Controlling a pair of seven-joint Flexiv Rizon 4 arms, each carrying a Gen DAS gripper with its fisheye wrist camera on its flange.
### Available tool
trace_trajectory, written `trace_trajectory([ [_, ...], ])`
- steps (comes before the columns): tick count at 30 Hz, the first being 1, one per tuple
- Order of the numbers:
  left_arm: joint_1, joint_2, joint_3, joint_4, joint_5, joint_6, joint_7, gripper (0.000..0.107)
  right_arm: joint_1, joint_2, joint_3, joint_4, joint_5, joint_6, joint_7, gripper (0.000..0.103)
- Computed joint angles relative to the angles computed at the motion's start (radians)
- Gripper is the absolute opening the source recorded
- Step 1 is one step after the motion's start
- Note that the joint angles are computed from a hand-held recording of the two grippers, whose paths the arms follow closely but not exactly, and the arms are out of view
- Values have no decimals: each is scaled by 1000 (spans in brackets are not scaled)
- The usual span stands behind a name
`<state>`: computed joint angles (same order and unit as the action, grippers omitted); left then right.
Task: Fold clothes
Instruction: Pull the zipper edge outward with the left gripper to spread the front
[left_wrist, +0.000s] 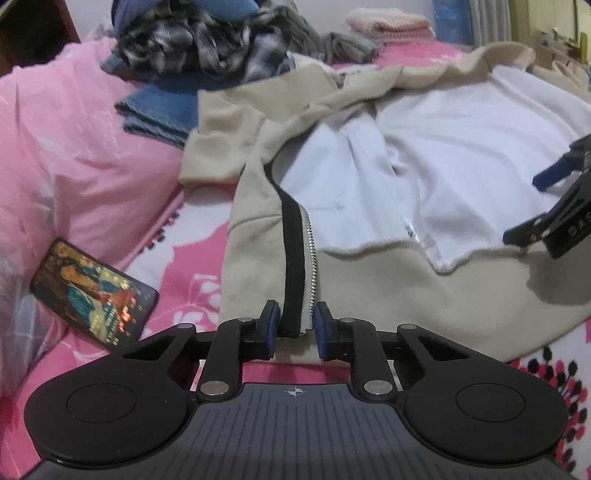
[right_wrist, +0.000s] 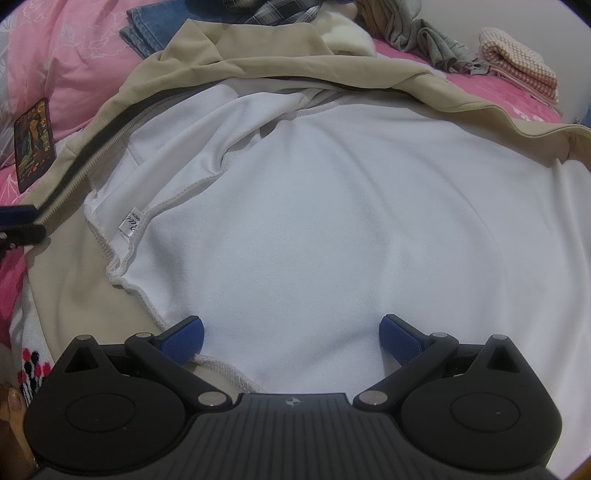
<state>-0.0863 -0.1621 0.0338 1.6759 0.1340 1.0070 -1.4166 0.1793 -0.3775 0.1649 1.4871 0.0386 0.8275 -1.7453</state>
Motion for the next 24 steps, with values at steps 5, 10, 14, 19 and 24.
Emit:
trace_trajectory([
  [5, 9, 6, -8, 7, -57, 29, 5, 18, -3, -5, 2, -16, 4, -26, -11, 103],
  [10, 23, 13, -27, 33, -179, 58, 53, 18, -48, -43, 29, -157, 135, -165, -28, 103],
  [14, 24, 18, -34, 48, -231, 76, 94, 18, -111, -98, 71, -314, 339, -271, -26, 103],
  [19, 26, 20, -37, 63, -281, 82, 126, 18, -155, -249, 126, -584, 565, -461, 65, 103],
  [24, 27, 24, -43, 77, -323, 89, 160, 18, -143, -394, 160, -789, 666, -571, 207, 100],
])
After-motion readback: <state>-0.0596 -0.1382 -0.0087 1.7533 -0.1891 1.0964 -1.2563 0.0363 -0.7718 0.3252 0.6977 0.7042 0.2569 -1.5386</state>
